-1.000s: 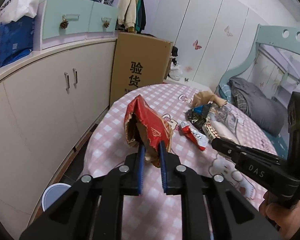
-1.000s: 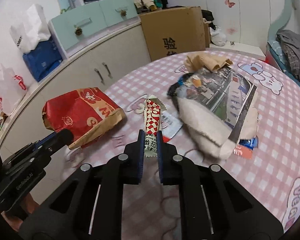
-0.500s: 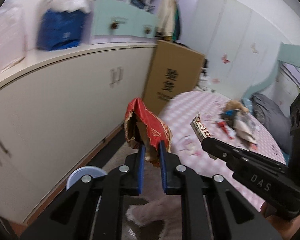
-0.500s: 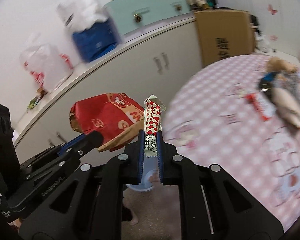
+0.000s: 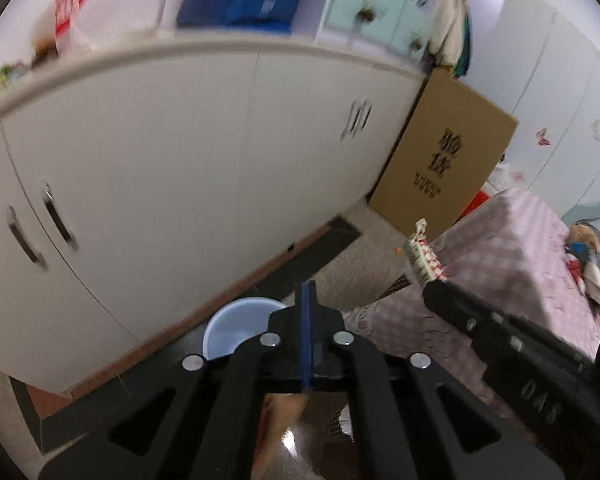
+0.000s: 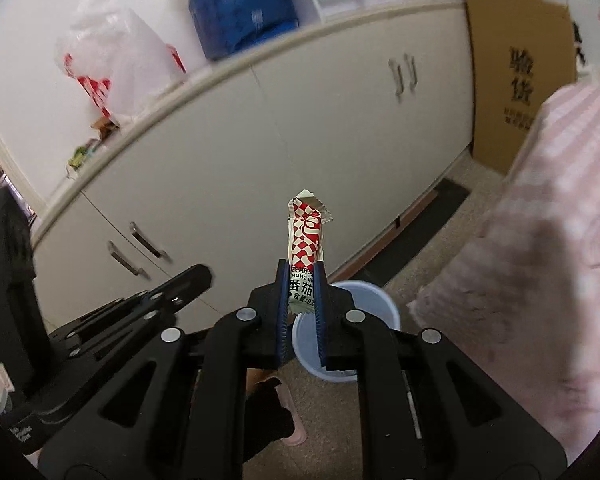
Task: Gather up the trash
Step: 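Carry both items over the wastebasket and open both grippers, then swing both tools back toward the table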
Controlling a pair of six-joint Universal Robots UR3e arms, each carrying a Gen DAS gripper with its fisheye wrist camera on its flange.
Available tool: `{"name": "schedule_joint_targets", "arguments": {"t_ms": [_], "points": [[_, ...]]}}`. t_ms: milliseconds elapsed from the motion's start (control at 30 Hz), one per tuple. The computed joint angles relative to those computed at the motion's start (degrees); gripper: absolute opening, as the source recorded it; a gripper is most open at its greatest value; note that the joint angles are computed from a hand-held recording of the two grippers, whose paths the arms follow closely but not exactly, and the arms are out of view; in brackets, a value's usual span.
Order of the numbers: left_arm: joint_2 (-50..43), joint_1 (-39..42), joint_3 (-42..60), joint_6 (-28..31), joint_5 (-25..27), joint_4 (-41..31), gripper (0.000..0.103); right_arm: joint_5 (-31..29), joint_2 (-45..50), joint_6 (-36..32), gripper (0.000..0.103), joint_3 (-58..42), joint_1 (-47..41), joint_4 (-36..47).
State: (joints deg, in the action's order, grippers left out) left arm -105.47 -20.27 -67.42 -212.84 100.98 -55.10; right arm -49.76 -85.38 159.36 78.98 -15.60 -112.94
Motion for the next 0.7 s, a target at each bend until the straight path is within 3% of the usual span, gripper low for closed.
{"name": "schedule_joint_targets", "arguments": {"t_ms": [200, 400, 433, 500, 533, 567, 633, 700], "points": [[-3.21, 4.20, -1.76, 2.39, -3.83, 2.89, 0.000, -3.86, 7.21, 3.43, 0.012, -0.08, 5.03, -5.48], [-5.21, 5.92, -2.22, 1.01, -5.04, -0.02, 0.002, -6.05, 11.59, 3.52, 0.015, -2.18, 6.45, -5.00], [-5.42, 6.22, -2.14, 0.73, -5.17, -0.80, 0.002, -5.84, 12.16, 4.03, 0.017, -2.27, 6.46, -5.55], [-4.80, 7.05, -3.68, 0.27, -5.87, -0.64, 0.006, -4.82, 13.10, 4.85, 0.038, -2.88, 6.18, -5.45], [-4.67, 7.26, -3.71, -0.24, -5.54, -1.39, 0.012, -5.05, 13.28, 5.63, 0.055, -2.70, 6.35, -6.46], [-3.95, 7.56, -4.60, -0.50, -5.42, -1.54, 0.028, -5.52, 13.06, 6.42, 0.055, -2.08, 6.31, -8.24], [-3.25, 7.80, -5.16, -0.67, -5.18, -1.41, 0.040, -4.79, 12.96, 6.77, 0.055, -2.46, 5.98, -7.89], [-3.21, 7.28, -4.02, -0.86, -4.40, -2.42, 0.040, -4.60, 11.95, 6.85, 0.055, -2.26, 5.72, -7.99]]}}
